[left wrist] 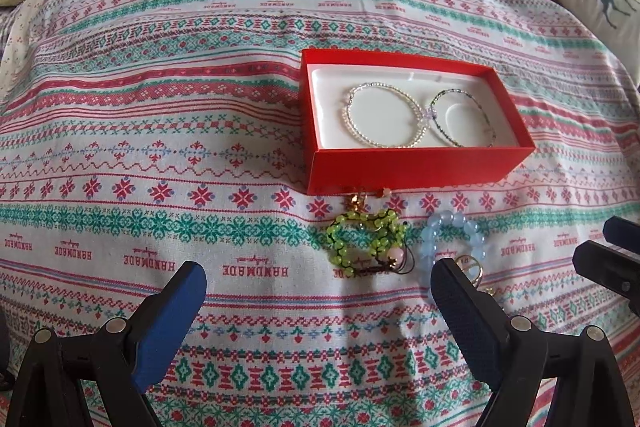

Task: Organize jewelry
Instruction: 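Withdraw both tools from the box back toward the jewelry pile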

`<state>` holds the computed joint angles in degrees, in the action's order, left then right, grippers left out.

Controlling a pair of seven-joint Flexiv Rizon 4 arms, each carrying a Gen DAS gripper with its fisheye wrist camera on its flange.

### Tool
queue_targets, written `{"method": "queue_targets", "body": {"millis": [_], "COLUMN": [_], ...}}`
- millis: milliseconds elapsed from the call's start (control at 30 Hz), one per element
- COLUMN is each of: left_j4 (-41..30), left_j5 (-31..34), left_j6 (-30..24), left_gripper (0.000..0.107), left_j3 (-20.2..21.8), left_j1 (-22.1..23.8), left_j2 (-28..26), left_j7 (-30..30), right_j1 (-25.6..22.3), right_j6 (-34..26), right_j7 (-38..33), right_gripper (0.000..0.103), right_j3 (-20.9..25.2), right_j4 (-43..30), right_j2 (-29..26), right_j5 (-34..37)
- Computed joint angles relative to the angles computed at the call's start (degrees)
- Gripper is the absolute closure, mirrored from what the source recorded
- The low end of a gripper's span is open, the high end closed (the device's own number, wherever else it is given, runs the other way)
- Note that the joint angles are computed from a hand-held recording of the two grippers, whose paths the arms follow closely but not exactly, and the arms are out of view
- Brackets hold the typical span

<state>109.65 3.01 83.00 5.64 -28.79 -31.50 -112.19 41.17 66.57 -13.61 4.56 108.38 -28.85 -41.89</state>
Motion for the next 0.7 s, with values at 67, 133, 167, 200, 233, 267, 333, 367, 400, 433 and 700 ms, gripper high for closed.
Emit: {"method": "queue_targets", "body": {"millis": [67,133,167,200,233,267,333,367,400,433,700], "left_j4": [0.40,0.80,0.99,1.13,1.30,1.48,1.78,1.94,1.89,1.58,1.42], "left_j5": [0.38,0.60,0.74,0.86,0.99,1.09,1.11,1.07,1.13,1.42,2.78], "left_j6": [0.28,0.46,0.58,0.58,0.61,0.57,0.03,-0.35,-1.16,-2.48,-6.03], "left_gripper": [0.013,0.013,0.013,0.013,0.013,0.013,0.013,0.013,0.013,0.013,0.013], "left_j3": [0.37,0.46,0.61,0.74,0.88,0.97,1.11,0.98,1.13,1.70,-0.79], "left_j1": [-0.22,-0.22,-0.33,-0.39,-0.44,-0.45,-0.41,-0.22,-0.25,-0.66,1.99], "left_j2": [0.02,0.03,0.02,0.01,-0.01,-0.03,-0.06,-0.04,-0.06,-0.11,-0.60], "left_j7": [-0.13,-0.03,-0.05,0.01,0.05,0.12,0.16,0.29,0.33,0.11,1.14], "right_j1": [0.03,0.07,0.08,0.08,0.06,-0.01,-0.18,-0.25,-0.31,-0.37,-0.67], "right_j6": [-0.28,-0.76,-0.99,-1.21,-1.42,-1.74,-2.55,-3.14,-3.71,-4.39,-8.00], "right_j7": [-0.29,-0.75,-1.01,-1.29,-1.63,-2.10,-3.28,-3.91,-4.43,-4.97,-9.43], "right_gripper": [0.038,0.038,0.038,0.038,0.038,0.038,0.038,0.038,0.038,0.038,0.038], "right_j3": [0.22,0.45,0.59,0.75,0.92,1.18,1.79,2.11,2.37,2.66,4.17], "right_j4": [0.12,0.19,0.19,0.18,0.20,0.12,-0.08,-0.30,-0.46,-0.68,-3.12], "right_j2": [-0.04,-0.10,-0.16,-0.25,-0.34,-0.46,-0.73,-0.92,-1.07,-1.26,-3.52], "right_j5": [0.19,0.38,0.52,0.69,0.92,1.30,2.31,2.96,3.61,4.35,9.16]}}
